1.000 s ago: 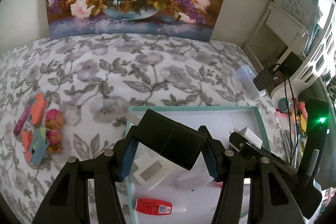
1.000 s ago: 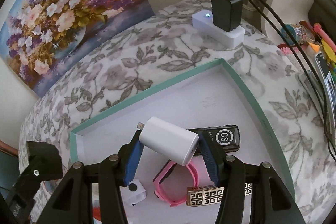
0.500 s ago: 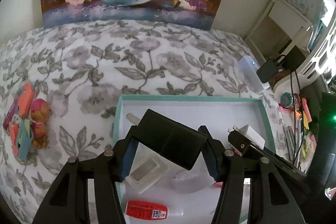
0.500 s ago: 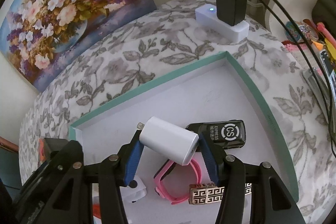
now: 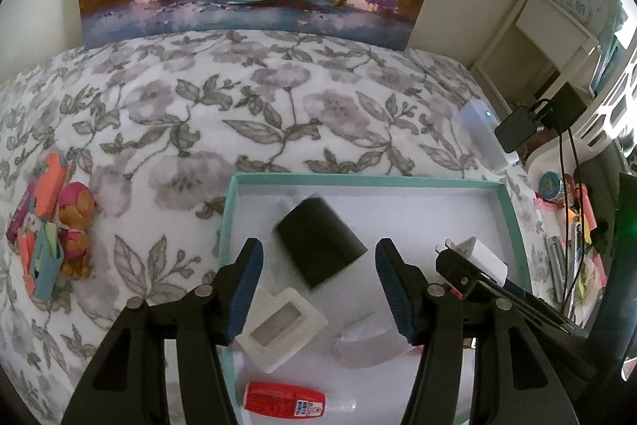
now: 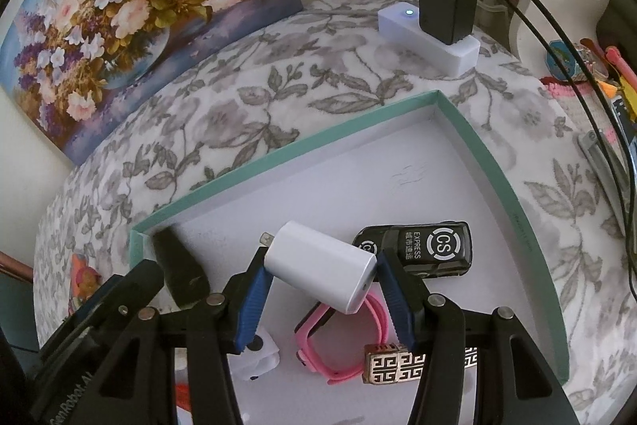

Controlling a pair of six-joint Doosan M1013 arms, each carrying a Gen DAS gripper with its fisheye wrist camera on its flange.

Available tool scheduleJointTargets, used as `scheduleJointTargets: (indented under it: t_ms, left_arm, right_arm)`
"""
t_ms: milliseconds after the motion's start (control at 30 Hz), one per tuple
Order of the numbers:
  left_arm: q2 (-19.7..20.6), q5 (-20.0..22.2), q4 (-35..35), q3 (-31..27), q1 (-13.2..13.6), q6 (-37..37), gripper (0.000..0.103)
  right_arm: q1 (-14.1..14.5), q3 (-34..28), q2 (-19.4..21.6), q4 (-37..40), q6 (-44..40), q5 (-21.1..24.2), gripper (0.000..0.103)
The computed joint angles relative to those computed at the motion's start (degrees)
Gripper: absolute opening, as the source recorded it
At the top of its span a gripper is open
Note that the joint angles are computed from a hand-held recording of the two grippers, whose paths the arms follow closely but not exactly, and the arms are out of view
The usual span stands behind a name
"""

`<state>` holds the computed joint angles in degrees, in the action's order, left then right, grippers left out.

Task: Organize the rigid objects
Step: 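Open both tools to drop the cylinder and charger into the tray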

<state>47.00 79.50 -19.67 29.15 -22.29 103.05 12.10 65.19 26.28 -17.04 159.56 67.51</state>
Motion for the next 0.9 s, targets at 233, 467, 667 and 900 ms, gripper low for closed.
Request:
scheduleJointTargets:
  t_ms: [233,467,667,900]
  left_arm:
    - [0.9,1.4,2.1,-2.4,0.3,-1.6,0.066]
    - [1.8,1.8,5.9,-5.1,0.7,-5.4,0.088]
    - [3.2,3.7,9.3,-7.7,1.0,-8.8,0.093]
    - [4.4,5.8,14.3,-9.5,1.1,-12.5,0.093]
  right_arm:
    - [0.1,-0.5,0.2,0.1,-0.9,0.2,0.058]
    - [0.1,-1.0,0.5,0.2,-1.8,0.7,0.059]
    - [0.5,-1.1,0.3,-2.0,-0.9,0.0,0.078]
    - [0.5,-1.3,0.5,-2.3,-0.9,0.8,0.091]
